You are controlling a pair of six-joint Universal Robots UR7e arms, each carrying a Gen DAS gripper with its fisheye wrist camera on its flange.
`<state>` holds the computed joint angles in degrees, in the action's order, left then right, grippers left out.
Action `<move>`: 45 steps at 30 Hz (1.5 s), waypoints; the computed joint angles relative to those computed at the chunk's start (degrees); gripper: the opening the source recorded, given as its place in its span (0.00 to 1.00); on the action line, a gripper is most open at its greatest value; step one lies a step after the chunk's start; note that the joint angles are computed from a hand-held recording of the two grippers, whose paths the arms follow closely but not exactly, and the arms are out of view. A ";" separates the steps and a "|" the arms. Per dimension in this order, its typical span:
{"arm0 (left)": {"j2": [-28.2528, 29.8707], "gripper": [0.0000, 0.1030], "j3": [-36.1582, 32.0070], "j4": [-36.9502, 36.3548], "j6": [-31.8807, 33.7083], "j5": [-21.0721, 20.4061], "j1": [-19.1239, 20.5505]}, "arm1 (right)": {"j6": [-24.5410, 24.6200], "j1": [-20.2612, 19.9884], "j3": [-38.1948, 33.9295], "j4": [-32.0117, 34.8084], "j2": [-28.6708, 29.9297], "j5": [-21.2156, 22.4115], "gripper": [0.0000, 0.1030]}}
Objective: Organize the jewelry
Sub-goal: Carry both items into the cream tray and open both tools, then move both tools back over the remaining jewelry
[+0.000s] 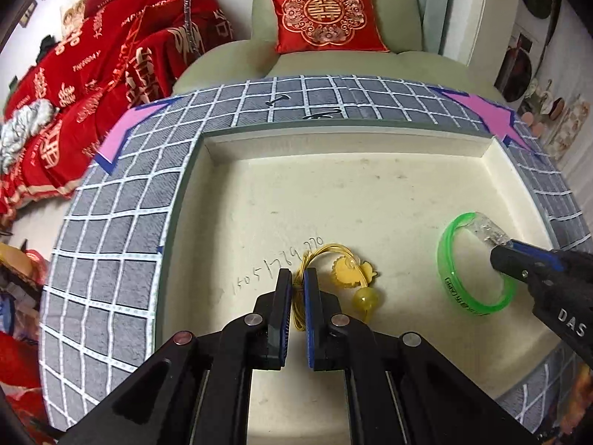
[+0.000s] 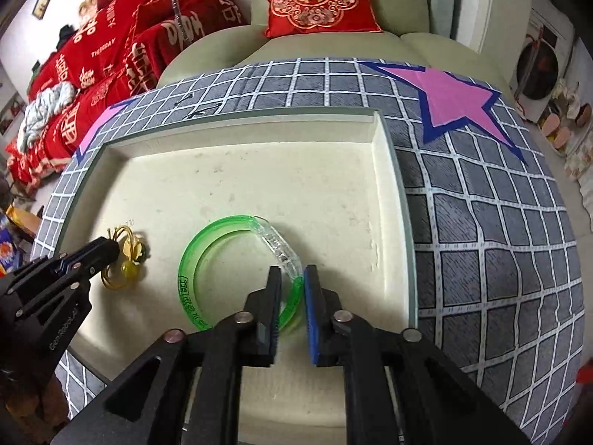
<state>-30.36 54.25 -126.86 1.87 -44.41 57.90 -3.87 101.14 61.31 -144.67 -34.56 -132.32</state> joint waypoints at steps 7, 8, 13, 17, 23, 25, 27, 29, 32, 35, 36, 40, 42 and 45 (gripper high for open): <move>-1.28 0.14 2.14 -3.66 2.03 0.96 -0.99 | 0.30 0.49 2.41 -4.72 -2.07 2.65 0.51; -1.62 0.14 2.49 -4.00 2.15 0.82 -1.08 | 0.63 0.54 2.85 -5.19 -2.55 3.05 0.53; -3.73 0.28 5.14 -5.57 2.27 0.96 -1.85 | 2.22 1.14 6.38 -7.22 -5.72 4.55 0.60; -5.91 1.00 9.20 -10.86 3.26 2.62 -2.82 | 2.29 1.88 8.03 -8.04 -7.22 4.13 0.67; -10.27 1.00 15.11 -12.93 3.58 2.81 -4.34 | 3.82 2.84 12.45 -8.94 -10.66 5.08 0.79; -12.35 1.00 17.73 -13.27 3.27 2.43 -5.06 | 3.90 3.28 14.51 -9.69 -12.05 5.35 0.80; -14.81 1.00 20.73 -13.39 3.04 1.47 -5.81 | 4.17 3.76 16.91 -10.71 -13.68 5.74 0.85; -17.48 1.00 24.35 -13.39 2.18 2.17 -6.67 | 4.45 4.25 19.78 -12.48 -15.50 6.37 0.85; -21.60 1.00 29.18 -11.23 0.52 0.42 -7.47 | 4.74 5.20 24.13 -14.16 -18.54 7.38 0.85; -26.03 1.00 35.15 -11.32 -0.77 -0.04 -8.61 | 3.55 6.56 28.42 -17.06 -21.02 6.85 0.85; -27.71 1.00 37.37 -11.38 -1.36 -0.07 -9.05 | 3.38 6.99 29.80 -17.55 -21.89 6.70 0.85; -33.20 1.00 44.09 -11.19 -4.67 -0.72 -10.69 | 4.13 8.86 34.42 -17.76 -24.85 5.71 0.85; -35.59 1.00 47.03 -11.45 -6.09 -0.69 -11.48 | 4.06 9.86 36.92 -18.64 -26.24 5.07 0.85; -38.97 1.00 51.26 -11.49 -8.52 -0.42 -12.85 | 3.16 11.49 41.02 -20.94 -28.07 3.59 0.85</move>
